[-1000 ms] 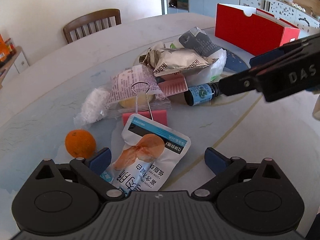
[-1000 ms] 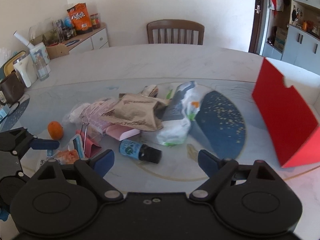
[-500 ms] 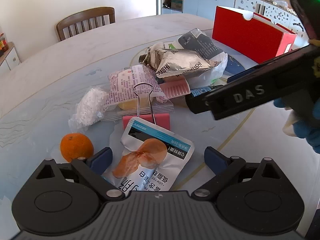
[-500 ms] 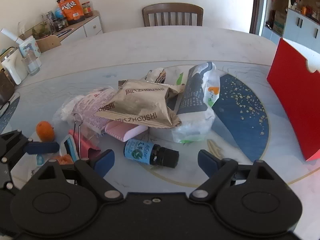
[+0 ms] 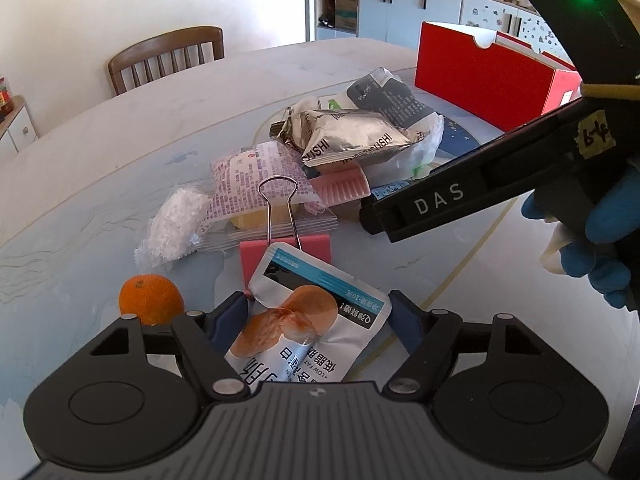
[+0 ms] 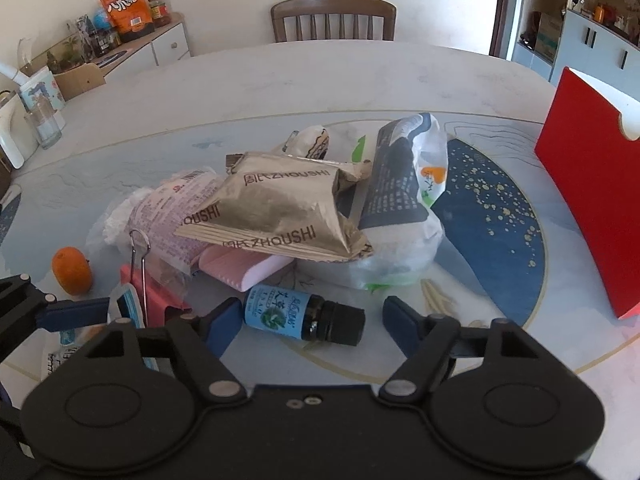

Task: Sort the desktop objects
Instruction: 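Close the right gripper on the dropper bottle, then carry the dropper bottle with the right gripper over the red box while the left gripper carries the snack packet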

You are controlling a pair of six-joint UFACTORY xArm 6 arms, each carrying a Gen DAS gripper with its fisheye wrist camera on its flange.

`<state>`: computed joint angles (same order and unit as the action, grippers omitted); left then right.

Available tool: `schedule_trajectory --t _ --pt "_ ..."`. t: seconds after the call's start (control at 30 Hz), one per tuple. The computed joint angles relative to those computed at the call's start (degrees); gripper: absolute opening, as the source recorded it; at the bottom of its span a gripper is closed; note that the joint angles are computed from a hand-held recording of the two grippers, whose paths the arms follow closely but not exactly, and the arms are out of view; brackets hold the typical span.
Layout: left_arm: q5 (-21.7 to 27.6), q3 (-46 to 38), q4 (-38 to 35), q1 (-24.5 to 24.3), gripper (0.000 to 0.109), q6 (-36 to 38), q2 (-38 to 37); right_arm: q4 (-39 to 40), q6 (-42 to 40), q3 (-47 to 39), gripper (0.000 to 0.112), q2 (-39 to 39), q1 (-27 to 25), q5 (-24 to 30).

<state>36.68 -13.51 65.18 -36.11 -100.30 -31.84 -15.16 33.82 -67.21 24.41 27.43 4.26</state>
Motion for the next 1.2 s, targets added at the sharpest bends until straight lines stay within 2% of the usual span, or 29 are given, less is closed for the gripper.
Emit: schedule_trajectory --t 0.1,0.17,0.2,0.27,0.4,0.43,0.5,0.63,0.7,0.73,0.87,0.97,1.07,1.2 --pt "0.61 -0.32 -0.5 -0.41 0.075 -0.14 0.29 0.6 -0.36 0.2 0.071 -0.42 -0.03 0.67" --pt "0.84 -0.55 -1.01 -0.59 0.073 -0.1 0.38 -0.23 0.46 0.41 0.062 -0.71 -0.3 0.87" --pt "1.23 -0.73 -1.41 -0.91 0.073 -0.09 0.54 -0.08 0.37 0.38 0.062 -0.85 -0.26 1.09" --pt "1.78 -1.03 -2.16 -1.51 0.073 -0.28 0.74 4.96 -4.65 0.84 0.062 -1.1 -0.03 0.92" --pt "3.43 -1.49 -4.17 -3.32 0.072 -0.43 0.87 8.27 -8.7 2.23 0.061 -2.17 -0.03 0.74" --pt "3.87 -1.67 -4.84 -3.71 0.069 -0.68 0.89 8.67 -9.15 2.93 0.061 -2.59 0.01 0.54" --pt "6.11 -2.33 -6.03 -5.05 0.06 -1.56 0.92 11.93 -12.18 4.19 0.061 -3.55 0.03 0.48" --pt "6.28 -2.25 -8.66 -4.89 0.058 -3.26 -0.34 23.15 -23.55 7.92 0.061 -6.06 0.49 -1.4" --pt "6.39 -2.73 -9.44 -5.39 0.058 -1.45 -0.09 28.8 -29.54 9.57 0.061 -7.34 0.74 -1.94" --pt "5.75 -2.4 -9.38 -5.49 0.06 -0.52 -0.92 29.68 -30.73 10.3 0.061 -7.97 0.62 -1.8" --pt "5.4 -1.0 -10.1 -6.72 0.068 -0.27 -3.74 42.42 -43.11 12.25 0.061 -10.06 1.09 -1.45" --pt "3.27 -0.43 -11.86 -5.68 0.075 3.09 -3.91 48.91 -49.98 12.61 0.061 -10.79 1.05 -0.79" --pt "2.38 -0.5 -12.35 -5.28 0.08 5.45 -2.69 54.46 -55.2 12.73 0.061 -11.22 1.07 -0.39" --pt "1.11 -0.86 -12.43 -5.12 0.087 10.49 -0.82 56.52 -57.27 13.39 0.061 -11.87 1.04 0.17"
